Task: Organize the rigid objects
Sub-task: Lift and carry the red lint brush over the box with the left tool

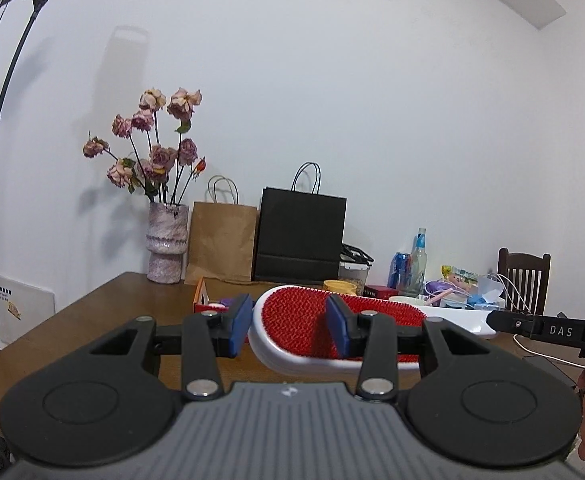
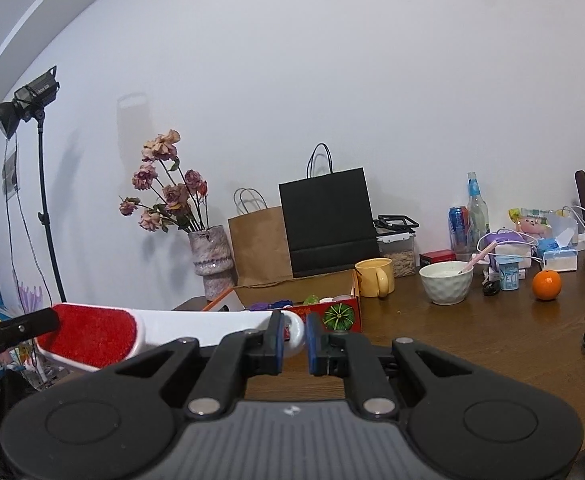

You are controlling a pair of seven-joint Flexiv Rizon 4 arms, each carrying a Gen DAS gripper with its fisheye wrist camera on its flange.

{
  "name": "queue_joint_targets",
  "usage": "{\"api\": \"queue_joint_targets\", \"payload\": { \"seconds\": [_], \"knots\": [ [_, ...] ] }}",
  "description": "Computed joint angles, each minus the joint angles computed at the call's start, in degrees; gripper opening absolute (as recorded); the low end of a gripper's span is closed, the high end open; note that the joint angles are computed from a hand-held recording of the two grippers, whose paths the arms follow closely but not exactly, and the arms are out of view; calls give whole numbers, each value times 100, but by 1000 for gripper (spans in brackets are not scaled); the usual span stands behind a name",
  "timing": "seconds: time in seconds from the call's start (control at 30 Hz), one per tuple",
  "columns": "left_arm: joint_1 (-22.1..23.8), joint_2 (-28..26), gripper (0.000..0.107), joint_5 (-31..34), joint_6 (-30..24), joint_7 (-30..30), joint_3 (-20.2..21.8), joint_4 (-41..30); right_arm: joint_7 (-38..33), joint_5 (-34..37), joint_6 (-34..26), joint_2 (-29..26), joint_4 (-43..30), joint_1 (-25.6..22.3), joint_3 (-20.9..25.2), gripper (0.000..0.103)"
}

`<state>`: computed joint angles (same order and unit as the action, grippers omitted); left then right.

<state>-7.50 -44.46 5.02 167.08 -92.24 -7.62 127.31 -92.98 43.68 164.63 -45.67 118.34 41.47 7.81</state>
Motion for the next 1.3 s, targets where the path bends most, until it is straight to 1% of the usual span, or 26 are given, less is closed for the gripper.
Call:
{"api": "queue_joint_targets", "payload": {
  "seconds": [0.13, 0.3, 0.37, 0.47, 0.57, 0.7, 0.8, 0.87, 1.03, 1.17, 1.3],
  "knots": [
    [15, -13, 41, 29, -118, -13, -20, -96, 54, -45, -95, -24, -56, -63, -13, 12],
    [33, -70, 41, 11, -513, -22, -79, -451, 167, -201, -337, -82, -275, -217, -116, 12],
    [44, -97, 41, -1, -712, -35, -100, -623, 151, -214, -567, -78, -419, -279, -179, 12],
    [-22, -147, 41, -159, -978, 65, -80, -899, 201, -390, -923, -48, -599, -414, -273, 12],
    [32, -178, 41, -134, -1353, 99, -112, -1298, 214, -603, -1265, -8, -830, -534, -427, 12],
    [127, -252, 41, -54, -2000, 115, -207, -2064, 186, -887, -1803, 19, -1277, -717, -672, 12],
    [151, -346, 41, -45, -2660, 178, -281, -2705, -26, -829, -2364, -18, -1790, -721, -975, 12],
    [150, -476, 41, -49, -3011, 251, -315, -3158, -23, -930, -2622, -75, -2060, -809, -1071, 12],
    [304, -866, 41, 113, -3915, 279, -581, -4243, 478, -1508, -3310, -333, -2787, -1215, -1190, 12],
    [342, -1274, 41, 91, -4653, 420, -768, -5179, 930, -1901, -4004, -665, -3534, -1393, -1453, 12],
    [468, -1767, 41, 79, -5495, 636, -1151, -6215, 1431, -2274, -4690, -1082, -4317, -1521, -1678, 12]
  ]
}}
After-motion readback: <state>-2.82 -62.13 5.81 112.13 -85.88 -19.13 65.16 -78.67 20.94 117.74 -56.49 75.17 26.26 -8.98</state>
